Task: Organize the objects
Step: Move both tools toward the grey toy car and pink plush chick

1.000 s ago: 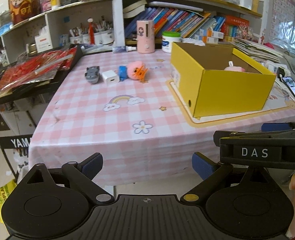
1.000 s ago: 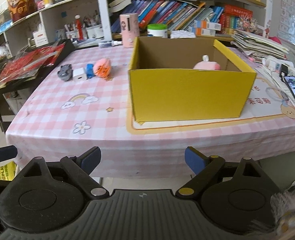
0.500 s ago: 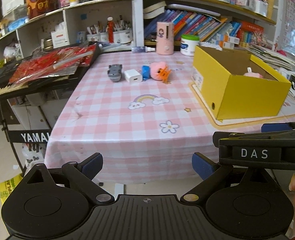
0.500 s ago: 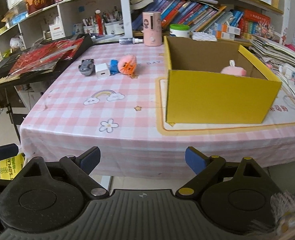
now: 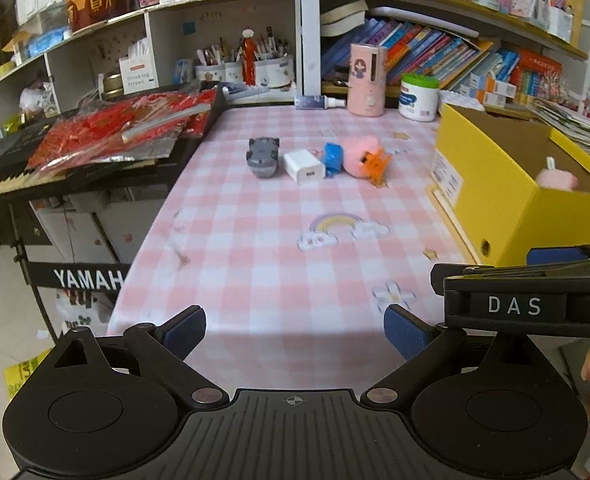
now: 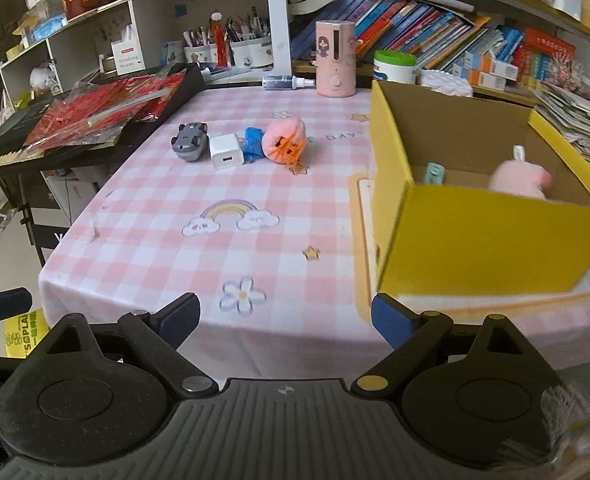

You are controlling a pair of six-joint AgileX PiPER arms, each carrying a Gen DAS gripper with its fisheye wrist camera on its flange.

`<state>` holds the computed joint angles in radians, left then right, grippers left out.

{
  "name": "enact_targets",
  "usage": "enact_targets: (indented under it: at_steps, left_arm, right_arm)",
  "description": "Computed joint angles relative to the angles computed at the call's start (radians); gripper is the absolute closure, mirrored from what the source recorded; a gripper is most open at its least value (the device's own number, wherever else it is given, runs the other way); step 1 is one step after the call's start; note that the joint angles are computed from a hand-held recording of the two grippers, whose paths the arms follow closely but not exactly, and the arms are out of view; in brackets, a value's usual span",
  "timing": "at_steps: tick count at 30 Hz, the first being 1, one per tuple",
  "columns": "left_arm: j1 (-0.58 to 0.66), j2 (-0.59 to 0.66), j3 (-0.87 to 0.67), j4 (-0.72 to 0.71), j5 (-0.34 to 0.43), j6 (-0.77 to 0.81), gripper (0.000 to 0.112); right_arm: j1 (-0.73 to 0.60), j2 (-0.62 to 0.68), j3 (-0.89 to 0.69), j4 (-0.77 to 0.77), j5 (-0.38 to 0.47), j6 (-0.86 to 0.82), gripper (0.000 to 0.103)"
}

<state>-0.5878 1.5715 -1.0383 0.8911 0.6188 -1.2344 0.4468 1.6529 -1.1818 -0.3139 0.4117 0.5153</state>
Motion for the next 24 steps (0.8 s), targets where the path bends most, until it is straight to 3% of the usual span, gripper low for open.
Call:
enact_targets:
  at_steps: [5,13,24]
  left_arm:
    - [0.081,0.087,-0.107,-0.07,-0.038,0.113,0.015]
    - [0.17,0.213,-0.291,-0.156,-0.039,0.272,0.015]
    - [0.256,0.396,-0.549,-0.277,0.009,0.443,0.015]
  right_arm:
    - [-0.03,0.118,-0.162,0.093,0.035,-0.112,0.01]
    - [-0.071,0.307,-0.453,0.232,0.124,-0.263,0.009]
    - [-0.087,0.621,-1.014,0.338,0.34,-0.374,0.008]
